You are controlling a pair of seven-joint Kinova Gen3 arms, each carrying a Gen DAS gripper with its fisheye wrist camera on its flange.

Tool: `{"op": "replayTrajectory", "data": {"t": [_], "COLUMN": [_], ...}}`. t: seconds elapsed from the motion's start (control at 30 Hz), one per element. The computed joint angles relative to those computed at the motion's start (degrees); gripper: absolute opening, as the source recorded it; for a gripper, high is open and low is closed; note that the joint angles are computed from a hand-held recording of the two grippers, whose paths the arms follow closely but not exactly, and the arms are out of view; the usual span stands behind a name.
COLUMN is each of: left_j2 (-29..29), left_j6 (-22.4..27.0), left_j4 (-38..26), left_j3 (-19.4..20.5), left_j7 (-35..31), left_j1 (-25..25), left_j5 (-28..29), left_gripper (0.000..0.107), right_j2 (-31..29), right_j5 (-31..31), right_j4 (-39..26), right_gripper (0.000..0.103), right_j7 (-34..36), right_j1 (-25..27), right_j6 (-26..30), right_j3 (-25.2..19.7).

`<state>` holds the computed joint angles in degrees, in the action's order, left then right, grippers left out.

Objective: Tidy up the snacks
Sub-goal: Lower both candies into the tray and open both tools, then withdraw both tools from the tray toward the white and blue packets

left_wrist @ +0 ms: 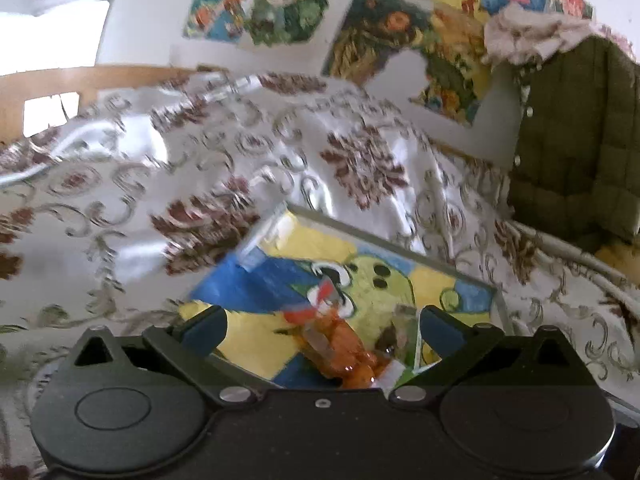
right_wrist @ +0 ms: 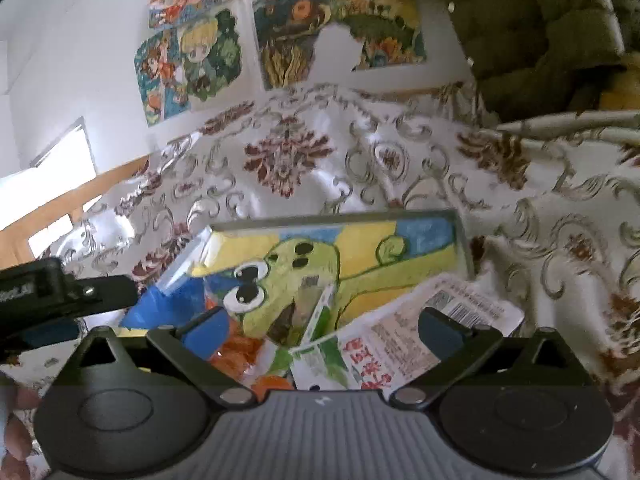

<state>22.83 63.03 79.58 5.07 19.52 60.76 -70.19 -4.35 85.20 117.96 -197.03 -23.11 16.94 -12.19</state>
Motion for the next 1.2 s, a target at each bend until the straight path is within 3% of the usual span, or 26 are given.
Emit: {"op": "replayTrajectory", "data": {"t": [0.3,0.5,0.7,0.97,1.07,1.2], "left_j2": [-2.9,-4.8,-8.3,-13.1,-14.9,-19.0], "left_j6": [12.6,19.9,25.1,27.9,27.0,21.6], "left_j4": [4.4,6.6,10.7,15.9,17.3,20.0], "left_j3": [3.1,7.1,11.2,16.6,17.9,19.4], "left_j7": [5.7,4.7,3.3,0.1,-4.1,-12.0], "left_j1": [5.6,7.9,9.3,8.4,6.8,3.1], "left_j5": [-5.3,-3.8,-0.8,3.7,5.3,7.7], "left_gripper": [0.102,0.102,0.102,0.102,0.102,0.102], "right_j2": [-6.3,-10.1,-14.7,-20.4,-21.9,-22.6], "right_j5": [-10.2,-13.0,-18.3,-14.8,-18.7,-25.8], "right_j4": [0.9,1.5,3.8,6.9,6.4,5.5], "right_gripper": [0.103,0.103,0.103,0.103,0.103,0.103], "right_j7": [10.8,13.3,13.9,3.7,2.3,3.2], "right_j1": [-0.9,-2.2,-2.9,1.7,2.8,3.5], "right_j6": [10.6,19.3,24.2,31.1,32.6,31.3], "right_j3": [-6.4,-13.0,-19.7,-33.4,-36.8,-39.2]}}
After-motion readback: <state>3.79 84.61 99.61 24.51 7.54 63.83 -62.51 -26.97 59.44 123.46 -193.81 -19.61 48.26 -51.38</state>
